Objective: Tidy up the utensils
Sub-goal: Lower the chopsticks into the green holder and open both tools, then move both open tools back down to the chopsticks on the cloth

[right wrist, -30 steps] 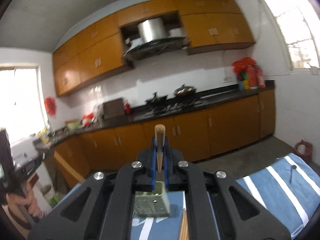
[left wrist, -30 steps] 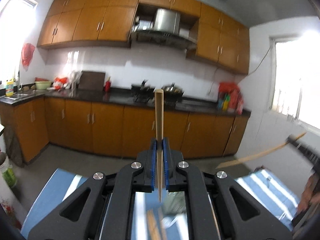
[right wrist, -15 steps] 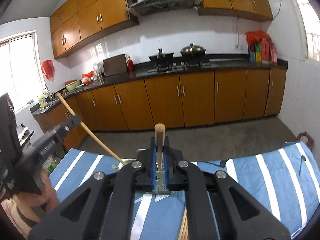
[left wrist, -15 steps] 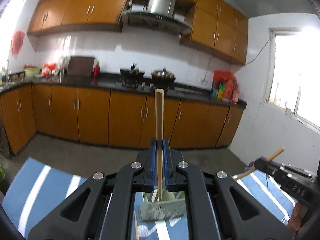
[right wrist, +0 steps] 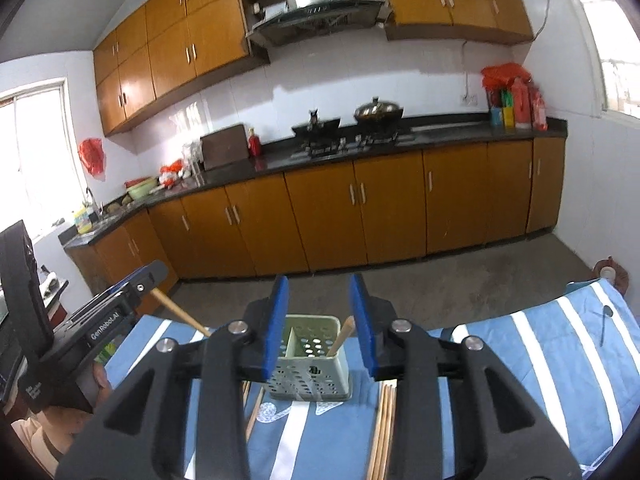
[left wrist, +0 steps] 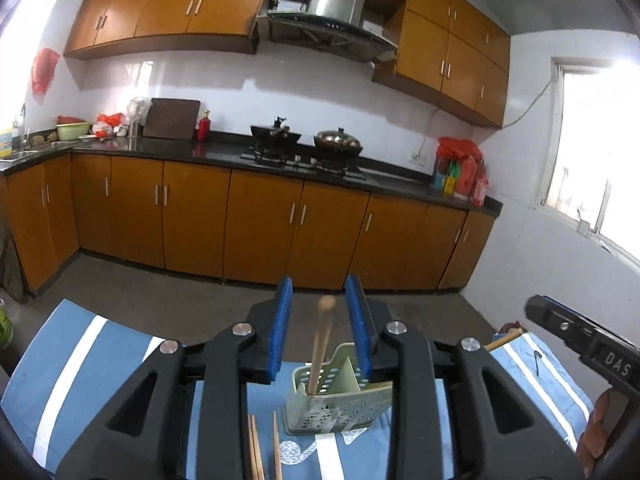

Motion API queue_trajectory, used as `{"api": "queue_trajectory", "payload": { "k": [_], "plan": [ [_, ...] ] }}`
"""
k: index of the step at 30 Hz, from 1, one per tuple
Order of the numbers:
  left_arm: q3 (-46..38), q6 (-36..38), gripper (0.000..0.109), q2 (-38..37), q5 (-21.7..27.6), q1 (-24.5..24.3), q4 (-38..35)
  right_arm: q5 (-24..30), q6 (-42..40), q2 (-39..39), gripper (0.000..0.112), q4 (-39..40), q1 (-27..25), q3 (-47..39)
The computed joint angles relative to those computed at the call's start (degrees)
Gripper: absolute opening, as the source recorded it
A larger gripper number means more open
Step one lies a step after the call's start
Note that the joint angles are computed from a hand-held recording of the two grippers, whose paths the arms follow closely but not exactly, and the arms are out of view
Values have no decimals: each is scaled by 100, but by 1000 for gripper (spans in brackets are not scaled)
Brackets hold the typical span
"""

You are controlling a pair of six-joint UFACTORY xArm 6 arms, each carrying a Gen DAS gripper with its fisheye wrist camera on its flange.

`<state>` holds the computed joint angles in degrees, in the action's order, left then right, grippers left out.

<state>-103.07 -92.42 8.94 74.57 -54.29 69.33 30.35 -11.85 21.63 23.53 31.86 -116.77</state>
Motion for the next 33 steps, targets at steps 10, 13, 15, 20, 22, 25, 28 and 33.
{"api": "queue_trajectory", "payload": {
  "k": [10,13,15,20,22,25,28,33],
  "plan": [
    [836,-549,29,-604,932,-685,-186,-697,-173,-1628,33,132,-290,2917],
    [1494,-889,29,-854,1041,-789,-898,-214,24,-1638,19,-96,-398,3534],
    [1890,-1072,29,-1003,823,-757,-1310,149,-38,-1571,15,0,-437,3777],
    [2770,-1550,29,-1216,99,-703,-2153,352,-93,-1586,14,212,-307,4323],
    [2909,-1620,29,-1208,-58,-723,-2314,361,-71,-1596,14,171,-271,4405],
    [3028,-1674,29,-1207,-235,-724,-2454,278,-74,-1572,15,118,-234,4480],
    [3123,-1693,29,-1191,-422,-708,-2533,181,281,-1530,14,-357,-187,4404],
    [3160,-1639,29,-1146,-635,-719,-2516,100,394,-1523,14,-488,-204,4415]
  ]
}}
